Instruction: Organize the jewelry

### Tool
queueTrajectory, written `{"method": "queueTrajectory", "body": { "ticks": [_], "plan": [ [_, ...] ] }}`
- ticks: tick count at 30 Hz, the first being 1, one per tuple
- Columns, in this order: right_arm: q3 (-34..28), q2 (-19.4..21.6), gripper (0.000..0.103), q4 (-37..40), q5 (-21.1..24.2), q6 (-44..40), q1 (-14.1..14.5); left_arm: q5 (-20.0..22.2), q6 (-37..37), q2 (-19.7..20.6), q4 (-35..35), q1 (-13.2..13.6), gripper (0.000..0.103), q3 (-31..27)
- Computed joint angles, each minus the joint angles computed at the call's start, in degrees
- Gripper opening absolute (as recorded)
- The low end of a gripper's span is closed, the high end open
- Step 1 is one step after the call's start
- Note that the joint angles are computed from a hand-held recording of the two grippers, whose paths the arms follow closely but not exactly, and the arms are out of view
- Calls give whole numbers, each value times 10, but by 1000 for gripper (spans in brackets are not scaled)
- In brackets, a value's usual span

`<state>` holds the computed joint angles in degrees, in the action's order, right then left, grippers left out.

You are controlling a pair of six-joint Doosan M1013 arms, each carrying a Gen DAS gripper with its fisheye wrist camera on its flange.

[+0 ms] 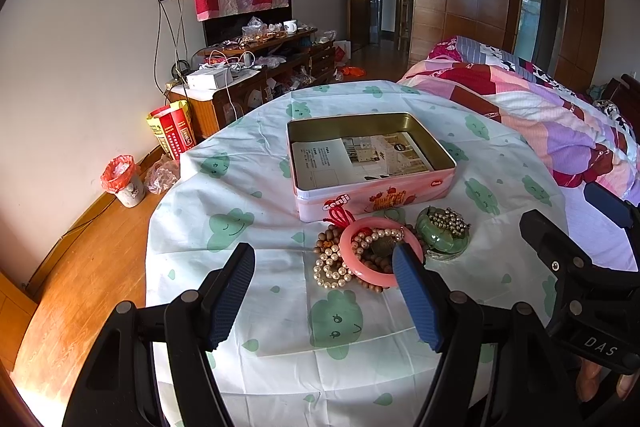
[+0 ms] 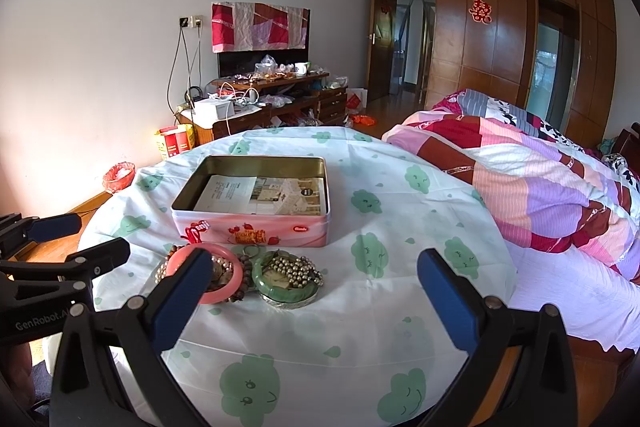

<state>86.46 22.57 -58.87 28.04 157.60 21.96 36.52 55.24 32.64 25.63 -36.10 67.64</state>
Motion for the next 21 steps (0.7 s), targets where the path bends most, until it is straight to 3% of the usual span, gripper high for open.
{"method": "queueTrajectory", "body": {
  "ticks": [21],
  "plan": [
    [-3, 0, 103, 9, 2, -9, 0, 2, 1, 1, 0, -1, 72, 0]
  ]
}}
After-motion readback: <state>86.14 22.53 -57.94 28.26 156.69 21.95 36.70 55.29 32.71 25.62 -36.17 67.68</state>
